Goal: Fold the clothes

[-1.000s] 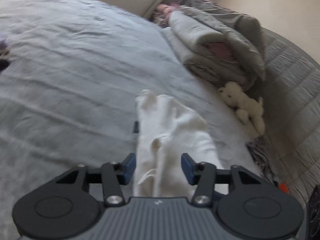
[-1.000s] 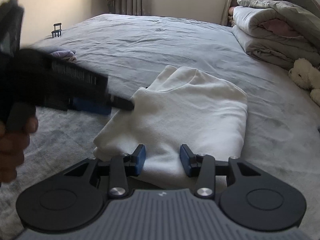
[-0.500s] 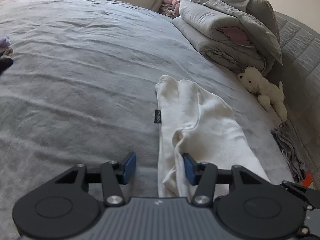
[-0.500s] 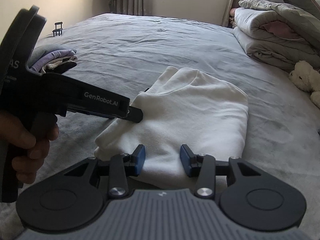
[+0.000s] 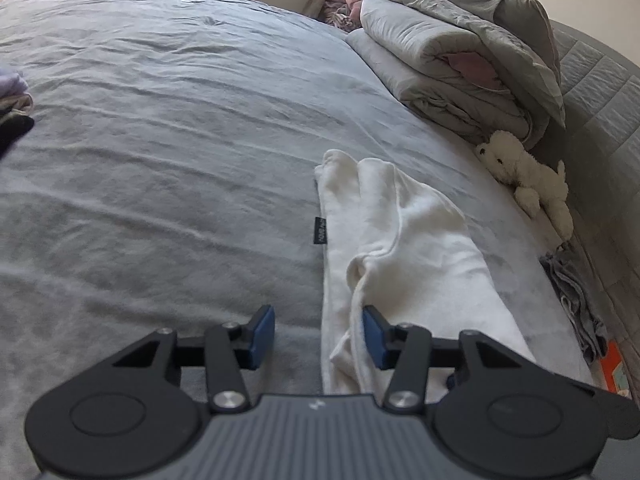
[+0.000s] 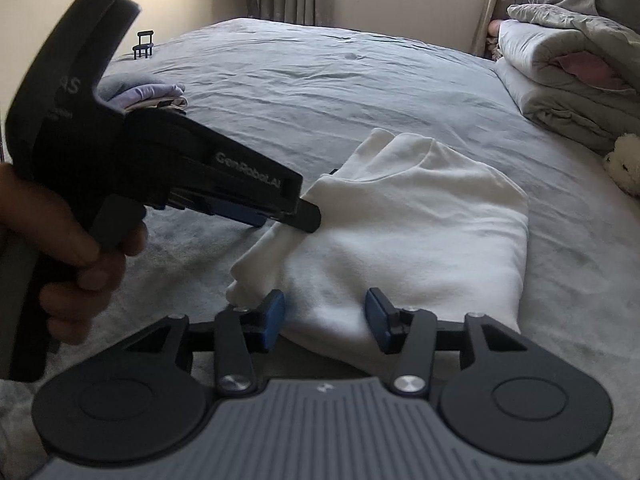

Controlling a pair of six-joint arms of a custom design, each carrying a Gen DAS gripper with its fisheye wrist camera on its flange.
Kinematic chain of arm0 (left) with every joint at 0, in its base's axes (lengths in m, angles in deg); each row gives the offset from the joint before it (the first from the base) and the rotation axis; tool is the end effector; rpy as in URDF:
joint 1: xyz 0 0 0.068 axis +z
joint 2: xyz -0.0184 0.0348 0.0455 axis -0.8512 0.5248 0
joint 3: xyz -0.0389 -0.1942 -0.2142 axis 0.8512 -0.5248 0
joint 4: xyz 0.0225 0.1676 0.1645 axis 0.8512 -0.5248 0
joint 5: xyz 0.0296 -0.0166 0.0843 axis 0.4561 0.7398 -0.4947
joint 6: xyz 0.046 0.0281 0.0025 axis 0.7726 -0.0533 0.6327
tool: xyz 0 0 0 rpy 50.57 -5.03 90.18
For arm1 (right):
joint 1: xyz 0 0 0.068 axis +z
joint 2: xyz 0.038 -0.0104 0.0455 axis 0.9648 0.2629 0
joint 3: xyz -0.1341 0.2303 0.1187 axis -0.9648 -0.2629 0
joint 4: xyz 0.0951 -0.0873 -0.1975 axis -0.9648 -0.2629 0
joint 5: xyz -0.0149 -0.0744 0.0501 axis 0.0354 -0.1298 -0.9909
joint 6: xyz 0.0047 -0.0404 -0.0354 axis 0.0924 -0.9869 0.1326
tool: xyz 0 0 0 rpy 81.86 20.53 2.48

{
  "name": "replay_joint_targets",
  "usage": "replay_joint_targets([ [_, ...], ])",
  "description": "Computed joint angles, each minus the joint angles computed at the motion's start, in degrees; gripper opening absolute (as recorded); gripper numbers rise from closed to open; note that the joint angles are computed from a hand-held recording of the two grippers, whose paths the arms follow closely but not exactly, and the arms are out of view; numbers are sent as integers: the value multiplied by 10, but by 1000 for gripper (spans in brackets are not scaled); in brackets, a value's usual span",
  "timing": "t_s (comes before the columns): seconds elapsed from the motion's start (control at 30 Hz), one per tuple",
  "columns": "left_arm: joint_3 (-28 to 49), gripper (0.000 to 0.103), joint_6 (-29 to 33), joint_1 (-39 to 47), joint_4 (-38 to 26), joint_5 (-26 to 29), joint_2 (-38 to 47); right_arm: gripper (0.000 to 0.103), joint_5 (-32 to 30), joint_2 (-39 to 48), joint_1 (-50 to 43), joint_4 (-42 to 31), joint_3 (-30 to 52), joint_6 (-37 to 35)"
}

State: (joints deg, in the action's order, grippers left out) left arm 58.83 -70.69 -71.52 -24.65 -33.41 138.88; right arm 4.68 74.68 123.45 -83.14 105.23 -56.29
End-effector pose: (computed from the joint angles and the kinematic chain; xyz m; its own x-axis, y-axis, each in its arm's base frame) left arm 0.2768 -0.0710 0.1970 -0.7620 -0.2410 -0.6011 0.0309 0.9136 -0.4055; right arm 0.2297 0.2479 0.2021 -0.5794 -0.3628 -0.7299 -0.5035 0.8635 -0.0295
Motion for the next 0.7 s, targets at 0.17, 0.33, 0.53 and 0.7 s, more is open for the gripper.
replay_joint_targets([
  [0.17, -6, 45, 5, 4, 14, 8, 10, 51, 2, 0, 2, 14, -7, 5],
  [0.33, -10, 44, 9, 15, 19, 23, 10, 52, 21, 10, 12, 20, -4, -13],
  [0.53, -11, 45, 7, 12, 19, 20, 9, 45, -23, -38, -30, 13, -15, 10],
  [0.7, -13, 45, 2, 6, 23, 10, 10, 61, -68, -87, -109, 14, -43, 65],
])
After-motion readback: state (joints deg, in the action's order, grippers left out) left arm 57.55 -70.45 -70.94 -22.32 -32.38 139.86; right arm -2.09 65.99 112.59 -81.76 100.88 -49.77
